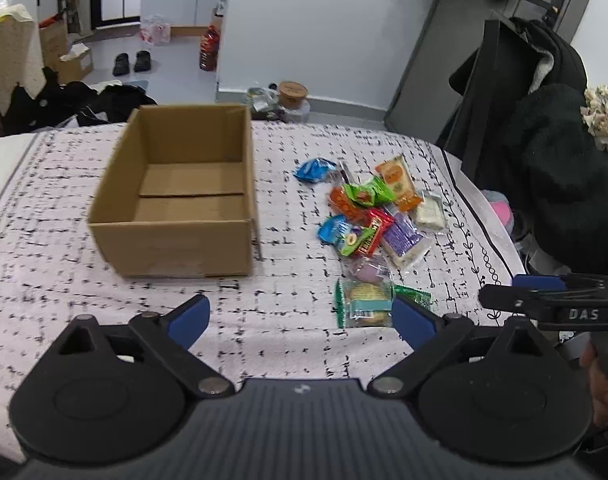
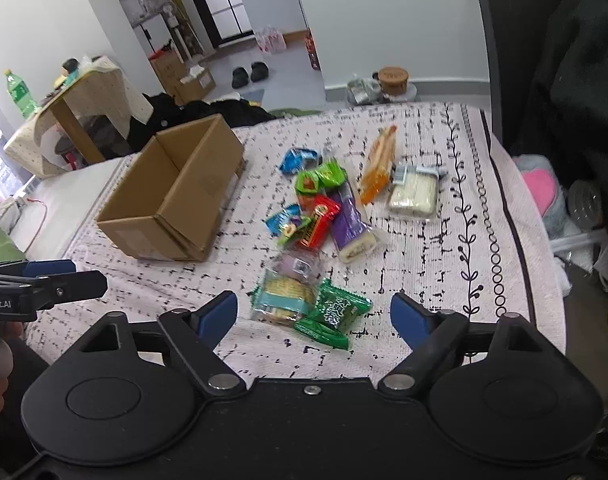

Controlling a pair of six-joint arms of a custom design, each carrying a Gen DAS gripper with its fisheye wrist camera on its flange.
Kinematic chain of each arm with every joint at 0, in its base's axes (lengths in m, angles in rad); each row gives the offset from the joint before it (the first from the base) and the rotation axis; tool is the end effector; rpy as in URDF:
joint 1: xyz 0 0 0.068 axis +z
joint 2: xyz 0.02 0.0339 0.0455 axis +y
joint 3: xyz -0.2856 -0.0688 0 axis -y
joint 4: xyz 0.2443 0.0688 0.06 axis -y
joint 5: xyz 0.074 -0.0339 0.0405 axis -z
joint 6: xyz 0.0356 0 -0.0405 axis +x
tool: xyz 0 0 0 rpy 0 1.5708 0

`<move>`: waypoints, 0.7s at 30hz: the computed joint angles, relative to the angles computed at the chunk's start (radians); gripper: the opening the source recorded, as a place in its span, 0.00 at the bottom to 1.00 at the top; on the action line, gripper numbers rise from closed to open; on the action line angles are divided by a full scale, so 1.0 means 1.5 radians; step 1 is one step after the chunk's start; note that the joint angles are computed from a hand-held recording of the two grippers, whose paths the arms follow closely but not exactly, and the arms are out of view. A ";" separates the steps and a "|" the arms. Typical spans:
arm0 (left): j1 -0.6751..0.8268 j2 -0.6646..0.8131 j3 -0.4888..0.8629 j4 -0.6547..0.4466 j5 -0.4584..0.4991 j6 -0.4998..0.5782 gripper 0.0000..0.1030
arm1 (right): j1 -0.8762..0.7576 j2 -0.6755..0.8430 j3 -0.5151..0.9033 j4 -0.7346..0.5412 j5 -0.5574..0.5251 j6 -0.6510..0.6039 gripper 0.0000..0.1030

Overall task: Organize snacks
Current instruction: 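Reach the right gripper to the green candy packet and close on it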

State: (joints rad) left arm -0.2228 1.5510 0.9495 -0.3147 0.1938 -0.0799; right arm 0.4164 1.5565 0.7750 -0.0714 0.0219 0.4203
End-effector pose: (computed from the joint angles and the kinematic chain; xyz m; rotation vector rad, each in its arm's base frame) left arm 0.3067 -0.0765 0.2239 0.2606 2.4864 -0.3680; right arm 0.2781 0.1221 0.1870 0.0149 2.4545 0.3496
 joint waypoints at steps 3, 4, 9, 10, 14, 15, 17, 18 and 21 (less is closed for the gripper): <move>-0.010 0.040 0.019 0.006 0.007 -0.003 0.92 | -0.010 0.034 0.010 0.009 -0.011 -0.001 0.75; -0.012 0.051 0.026 0.006 0.009 -0.002 0.91 | -0.013 0.045 0.013 0.011 -0.014 -0.001 0.75; -0.028 0.114 0.063 0.010 0.021 -0.001 0.86 | -0.026 0.102 0.027 0.020 -0.028 0.005 0.64; -0.031 0.126 0.070 0.012 0.024 0.000 0.85 | -0.028 0.112 0.029 0.022 -0.030 0.007 0.63; -0.045 0.173 0.098 0.016 0.032 0.000 0.82 | -0.038 0.147 0.039 0.030 -0.037 0.019 0.57; -0.048 0.186 0.107 0.016 0.034 -0.002 0.81 | -0.041 0.154 0.040 0.034 -0.042 0.021 0.56; -0.053 0.207 0.121 0.015 0.039 -0.004 0.80 | -0.044 0.167 0.046 0.036 -0.045 0.025 0.56; -0.055 0.214 0.124 0.015 0.040 -0.004 0.79 | -0.046 0.173 0.049 0.035 -0.047 0.026 0.56; -0.063 0.240 0.138 0.017 0.042 -0.006 0.76 | -0.051 0.192 0.061 0.039 -0.056 0.029 0.55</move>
State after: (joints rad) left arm -0.3174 1.9108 1.1566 -0.2888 0.2561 -0.0889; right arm 0.3406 1.8441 0.8667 -0.0128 -0.0623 0.4644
